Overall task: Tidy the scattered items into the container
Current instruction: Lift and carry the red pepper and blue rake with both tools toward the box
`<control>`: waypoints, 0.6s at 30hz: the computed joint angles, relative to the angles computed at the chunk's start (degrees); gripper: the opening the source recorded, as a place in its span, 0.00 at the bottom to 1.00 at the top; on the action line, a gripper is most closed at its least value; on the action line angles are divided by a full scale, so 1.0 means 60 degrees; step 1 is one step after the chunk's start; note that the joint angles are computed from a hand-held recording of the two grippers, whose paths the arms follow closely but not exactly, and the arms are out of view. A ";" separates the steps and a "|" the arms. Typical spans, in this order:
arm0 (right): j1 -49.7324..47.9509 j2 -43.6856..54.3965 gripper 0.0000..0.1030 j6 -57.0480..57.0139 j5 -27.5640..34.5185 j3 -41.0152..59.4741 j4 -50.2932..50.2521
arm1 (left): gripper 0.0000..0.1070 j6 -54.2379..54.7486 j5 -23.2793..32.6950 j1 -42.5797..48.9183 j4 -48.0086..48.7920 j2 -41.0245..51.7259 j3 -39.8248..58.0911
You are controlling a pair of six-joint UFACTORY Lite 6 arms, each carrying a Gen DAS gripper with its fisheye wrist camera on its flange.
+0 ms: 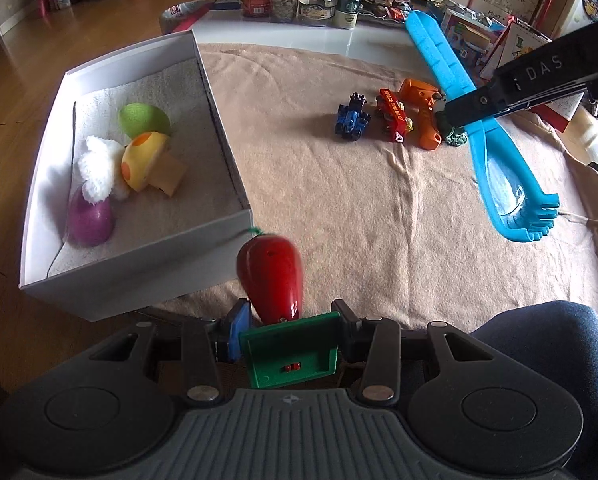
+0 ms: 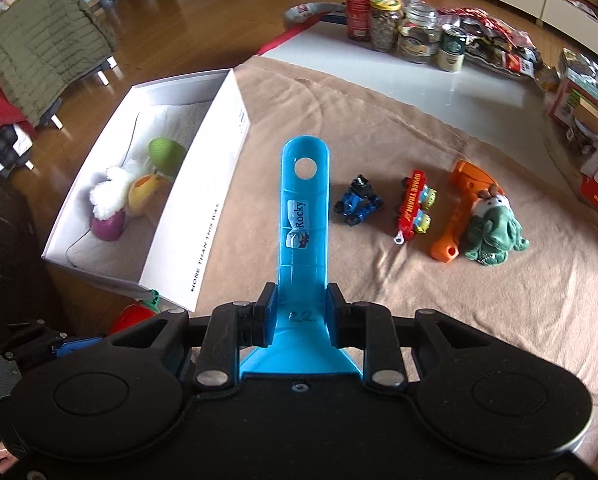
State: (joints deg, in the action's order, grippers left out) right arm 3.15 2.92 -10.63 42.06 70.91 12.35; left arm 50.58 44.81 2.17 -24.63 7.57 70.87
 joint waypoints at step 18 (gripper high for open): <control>0.0982 0.0536 0.25 0.0753 0.0457 0.0963 -0.0755 | 0.42 0.0069 0.0283 -0.0669 -0.0596 0.0219 0.0400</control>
